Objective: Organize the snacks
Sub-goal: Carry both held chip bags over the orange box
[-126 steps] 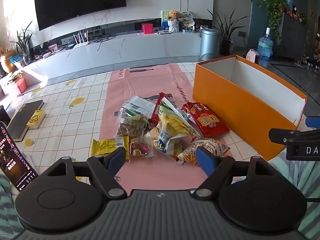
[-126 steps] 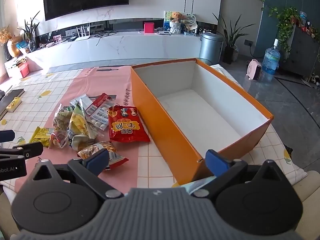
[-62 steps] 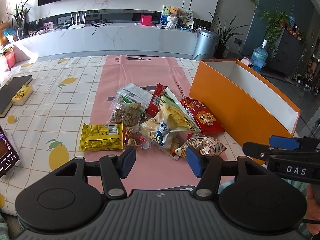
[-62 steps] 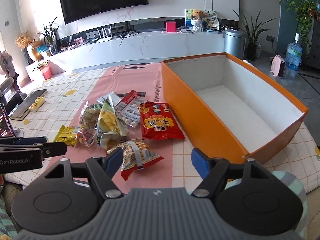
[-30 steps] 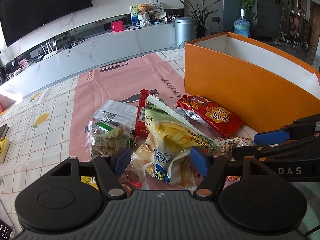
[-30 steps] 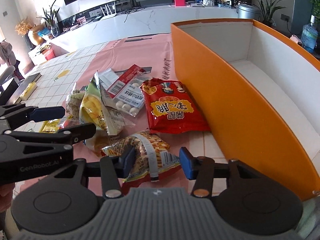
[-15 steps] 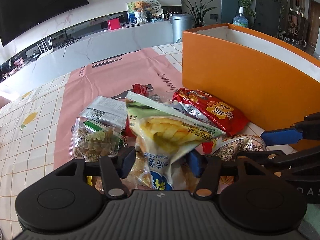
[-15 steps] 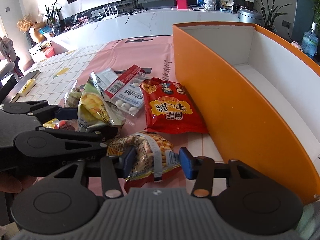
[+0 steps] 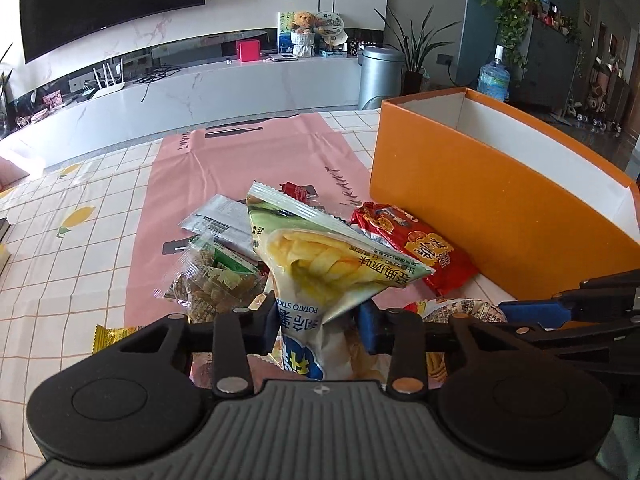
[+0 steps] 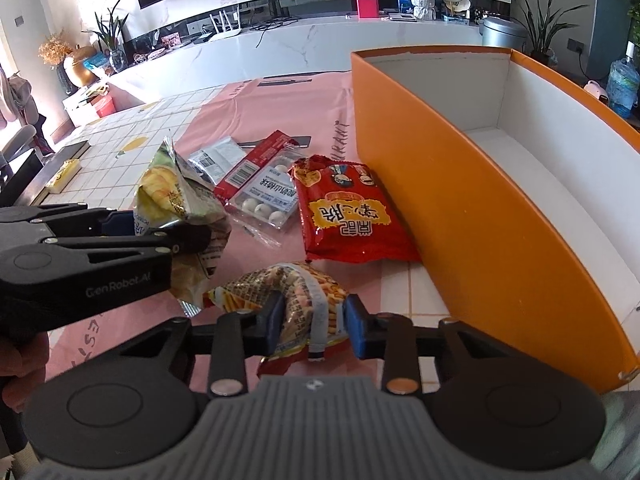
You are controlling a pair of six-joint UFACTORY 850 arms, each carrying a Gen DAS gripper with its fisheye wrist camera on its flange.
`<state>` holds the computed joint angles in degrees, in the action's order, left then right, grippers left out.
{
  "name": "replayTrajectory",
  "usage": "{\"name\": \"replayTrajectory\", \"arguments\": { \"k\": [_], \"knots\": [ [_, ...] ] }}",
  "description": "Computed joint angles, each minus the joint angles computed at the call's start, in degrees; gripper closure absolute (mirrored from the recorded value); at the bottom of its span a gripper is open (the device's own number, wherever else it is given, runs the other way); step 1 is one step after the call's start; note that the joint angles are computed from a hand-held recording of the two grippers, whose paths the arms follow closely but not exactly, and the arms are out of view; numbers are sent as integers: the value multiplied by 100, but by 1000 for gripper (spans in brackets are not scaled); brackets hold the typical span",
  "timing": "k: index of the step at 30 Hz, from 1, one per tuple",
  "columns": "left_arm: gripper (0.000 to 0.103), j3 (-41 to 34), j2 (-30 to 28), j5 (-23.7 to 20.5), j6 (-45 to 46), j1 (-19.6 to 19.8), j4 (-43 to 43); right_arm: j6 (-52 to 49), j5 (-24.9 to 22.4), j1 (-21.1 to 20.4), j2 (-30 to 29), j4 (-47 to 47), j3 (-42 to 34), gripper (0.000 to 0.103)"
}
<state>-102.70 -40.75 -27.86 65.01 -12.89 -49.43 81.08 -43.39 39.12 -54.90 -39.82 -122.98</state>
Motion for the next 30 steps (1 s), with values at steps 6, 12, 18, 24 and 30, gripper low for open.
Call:
{"name": "replayTrajectory", "arguments": {
  "k": [6, 12, 18, 24, 30],
  "knots": [
    [60, -1, 139, -328, -472, 123, -79, 202, 113, 56, 264, -175, 289, 77],
    [60, 147, 337, -417, -656, 221, -246, 538, 61, 162, 509, -606, 536, 78],
    [60, 337, 560, -453, -605, 283, -561, 763, -21, 250, 809, -1205, 784, 78],
    [60, 394, 736, -564, -373, 238, -929, 833, -290, 277, 1156, -1760, 1040, 79],
    [61, 192, 756, -838, -213, 52, -1058, 805, -593, 220, 1619, -2069, 1451, 79]
  ]
}}
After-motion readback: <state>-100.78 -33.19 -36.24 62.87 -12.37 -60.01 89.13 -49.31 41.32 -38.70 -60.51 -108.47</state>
